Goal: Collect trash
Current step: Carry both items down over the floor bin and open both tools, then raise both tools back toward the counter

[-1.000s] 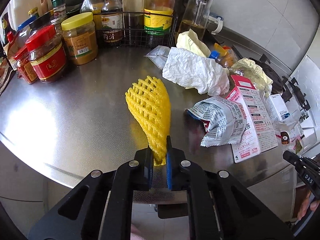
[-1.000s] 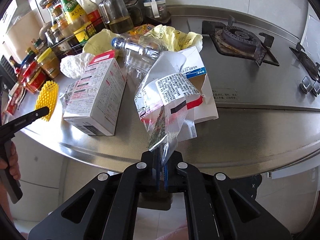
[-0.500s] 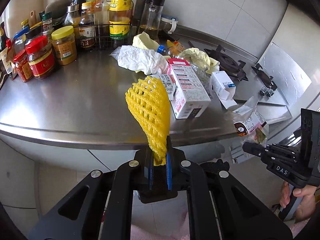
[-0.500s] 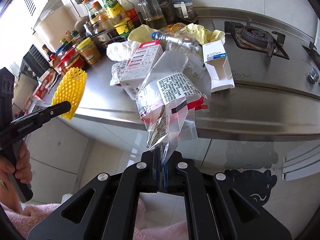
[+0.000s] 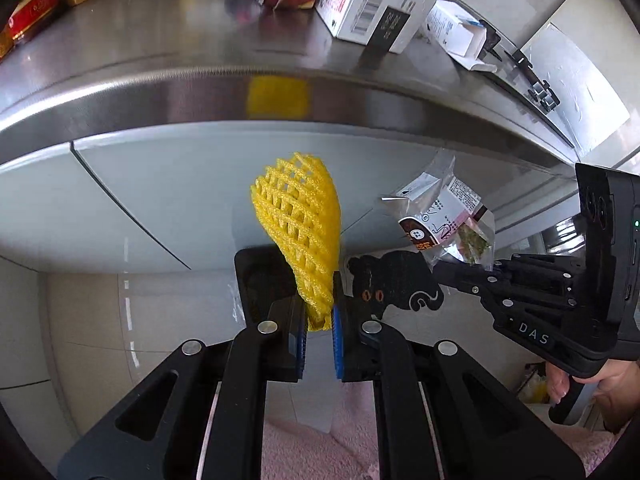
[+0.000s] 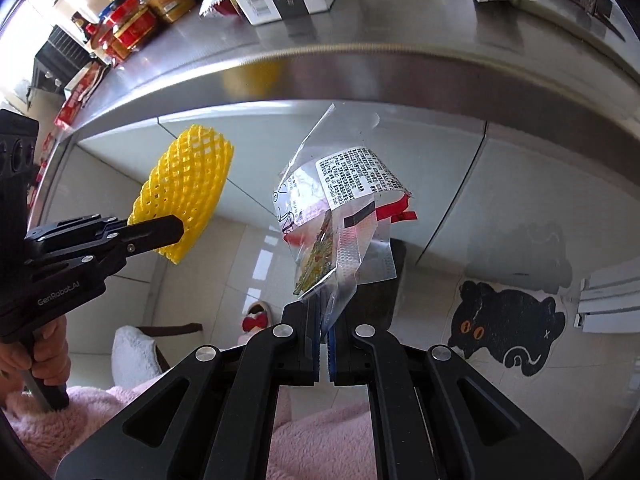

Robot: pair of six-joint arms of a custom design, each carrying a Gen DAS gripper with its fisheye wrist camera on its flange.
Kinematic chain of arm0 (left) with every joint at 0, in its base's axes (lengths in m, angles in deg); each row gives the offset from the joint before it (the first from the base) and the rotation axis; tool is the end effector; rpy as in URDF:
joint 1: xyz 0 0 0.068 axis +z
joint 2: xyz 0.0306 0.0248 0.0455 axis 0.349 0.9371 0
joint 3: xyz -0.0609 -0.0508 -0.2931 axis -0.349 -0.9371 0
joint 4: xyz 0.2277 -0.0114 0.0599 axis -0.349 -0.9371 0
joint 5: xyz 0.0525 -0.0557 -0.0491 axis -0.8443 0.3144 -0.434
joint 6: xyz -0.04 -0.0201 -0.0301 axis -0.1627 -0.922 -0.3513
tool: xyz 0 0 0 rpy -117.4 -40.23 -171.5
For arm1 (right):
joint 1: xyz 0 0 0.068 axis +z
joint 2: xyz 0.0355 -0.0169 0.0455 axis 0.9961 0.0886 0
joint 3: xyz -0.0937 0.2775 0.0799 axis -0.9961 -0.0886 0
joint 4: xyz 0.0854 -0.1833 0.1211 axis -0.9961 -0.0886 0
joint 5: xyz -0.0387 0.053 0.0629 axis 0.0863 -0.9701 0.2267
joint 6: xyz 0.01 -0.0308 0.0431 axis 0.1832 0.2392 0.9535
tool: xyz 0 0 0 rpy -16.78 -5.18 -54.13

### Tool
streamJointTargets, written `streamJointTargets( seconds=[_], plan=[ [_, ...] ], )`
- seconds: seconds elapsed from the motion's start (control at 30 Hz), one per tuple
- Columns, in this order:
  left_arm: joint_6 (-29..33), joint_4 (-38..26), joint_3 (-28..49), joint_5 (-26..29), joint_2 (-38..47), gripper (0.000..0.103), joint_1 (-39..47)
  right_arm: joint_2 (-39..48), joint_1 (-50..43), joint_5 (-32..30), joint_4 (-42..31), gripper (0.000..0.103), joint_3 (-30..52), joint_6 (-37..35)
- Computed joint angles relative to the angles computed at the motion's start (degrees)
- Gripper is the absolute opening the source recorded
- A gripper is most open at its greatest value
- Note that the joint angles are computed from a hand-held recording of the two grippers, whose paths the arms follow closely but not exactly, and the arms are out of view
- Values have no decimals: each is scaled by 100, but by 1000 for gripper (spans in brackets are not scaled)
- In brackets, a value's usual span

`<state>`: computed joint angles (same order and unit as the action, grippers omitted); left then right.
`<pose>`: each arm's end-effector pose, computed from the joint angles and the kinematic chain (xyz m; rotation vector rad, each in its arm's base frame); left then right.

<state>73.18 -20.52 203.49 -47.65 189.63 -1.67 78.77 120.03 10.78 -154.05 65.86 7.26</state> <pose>0.3103 -0.1388 0.4044 0.6668 2.7431 -0.5577 0.2479 0.1752 0.3855 0.0794 2.7574 0.4032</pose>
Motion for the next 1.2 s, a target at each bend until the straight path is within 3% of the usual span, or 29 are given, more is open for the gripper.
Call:
streamJointTargets(
  seconds=[0.13,0.27,0.43,0.6,0.7,0.77,0.87,0.9,0.93,1.0,1.03,1.13,1.17,1.2],
  plan=[
    [-367,1375,-1589,22,-169,9,-52,-92,-45,-78,1342,5,-1374,-175],
    [-767,2324,-2533,49,27,9,-104,125,-142,-215,2435,5,-2489,-247],
    [-759,3022,-3078,-55,467,9,-285,455,-355,-465,3576,5,-3461,24],
    [-809,3143,-3008,129,1073,10,-308,980,-377,-674,4024,8,-3687,-14],
    [-831,3126,-2907,97,1277,17,-300,1207,-397,-785,4191,8,-3716,14],
    [-840,3046,-2806,113,1335,28,-279,1260,-439,-847,4242,8,-3736,24],
    [-768,2989,-2790,160,1316,53,-132,1258,-464,-798,4139,9,-3651,11],
    [-772,2963,-2755,165,1313,56,-117,1247,-480,-780,4061,9,-3603,4],
    [-766,2926,-2706,146,1310,61,-109,1212,-510,-755,3980,12,-3576,-12],
    [-807,2891,-2619,93,1297,67,-135,1095,-536,-674,3778,35,-3489,3],
    [-803,2865,-2586,61,1277,73,-122,1025,-540,-591,3680,56,-3435,14],
    [-853,2691,-2469,-2,1047,89,-66,728,-558,-450,3157,69,-3194,-83],
    [-882,2574,-2383,-23,950,93,-48,628,-536,-360,2926,83,-3052,-129],
    [-907,2453,-2290,-52,841,95,-34,490,-509,-222,2665,89,-2882,-197]
  ],
)
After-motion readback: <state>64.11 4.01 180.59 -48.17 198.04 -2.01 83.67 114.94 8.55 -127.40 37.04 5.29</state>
